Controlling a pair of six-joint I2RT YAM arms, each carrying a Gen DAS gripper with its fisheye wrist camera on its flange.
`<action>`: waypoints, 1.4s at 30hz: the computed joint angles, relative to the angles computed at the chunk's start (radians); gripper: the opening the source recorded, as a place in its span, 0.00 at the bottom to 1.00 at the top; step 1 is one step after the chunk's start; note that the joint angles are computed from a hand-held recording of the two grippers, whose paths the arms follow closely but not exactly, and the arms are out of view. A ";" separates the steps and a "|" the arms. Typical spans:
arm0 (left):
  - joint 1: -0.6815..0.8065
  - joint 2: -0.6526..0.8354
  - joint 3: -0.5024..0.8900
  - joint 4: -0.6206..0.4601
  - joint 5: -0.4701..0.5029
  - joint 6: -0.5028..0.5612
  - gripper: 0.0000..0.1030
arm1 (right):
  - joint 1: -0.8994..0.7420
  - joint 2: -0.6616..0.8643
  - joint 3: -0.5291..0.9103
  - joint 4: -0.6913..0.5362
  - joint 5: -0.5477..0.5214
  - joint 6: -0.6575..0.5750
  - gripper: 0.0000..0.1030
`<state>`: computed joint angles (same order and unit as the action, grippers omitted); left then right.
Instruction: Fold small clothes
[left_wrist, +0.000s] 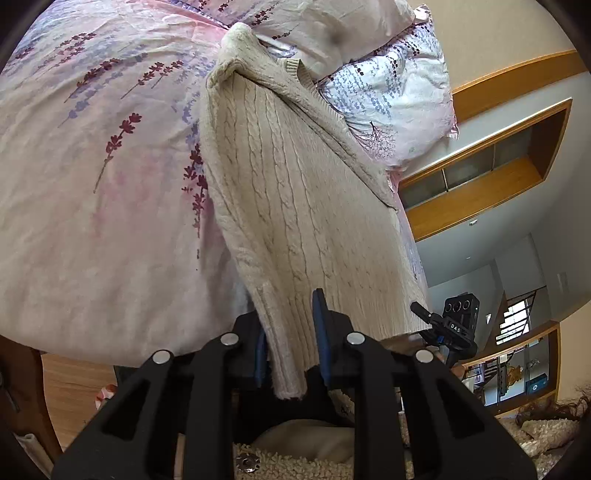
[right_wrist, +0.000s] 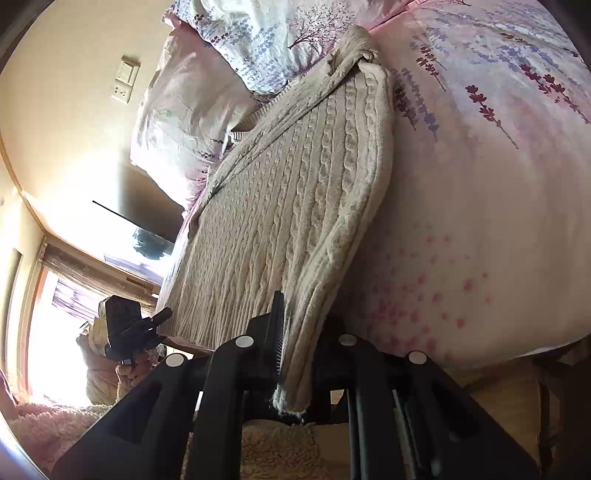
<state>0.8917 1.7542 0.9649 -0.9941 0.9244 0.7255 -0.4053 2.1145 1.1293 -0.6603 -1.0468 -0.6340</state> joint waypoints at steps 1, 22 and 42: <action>-0.008 -0.008 0.000 0.008 -0.009 -0.011 0.17 | -0.001 -0.002 -0.003 0.003 0.001 -0.002 0.13; -0.066 -0.156 0.099 0.408 0.004 -0.390 0.06 | 0.064 -0.344 -0.326 1.086 0.003 0.646 0.07; -0.340 0.170 0.557 0.661 -0.295 -0.731 0.06 | 0.317 -0.149 0.049 1.149 0.471 0.773 0.07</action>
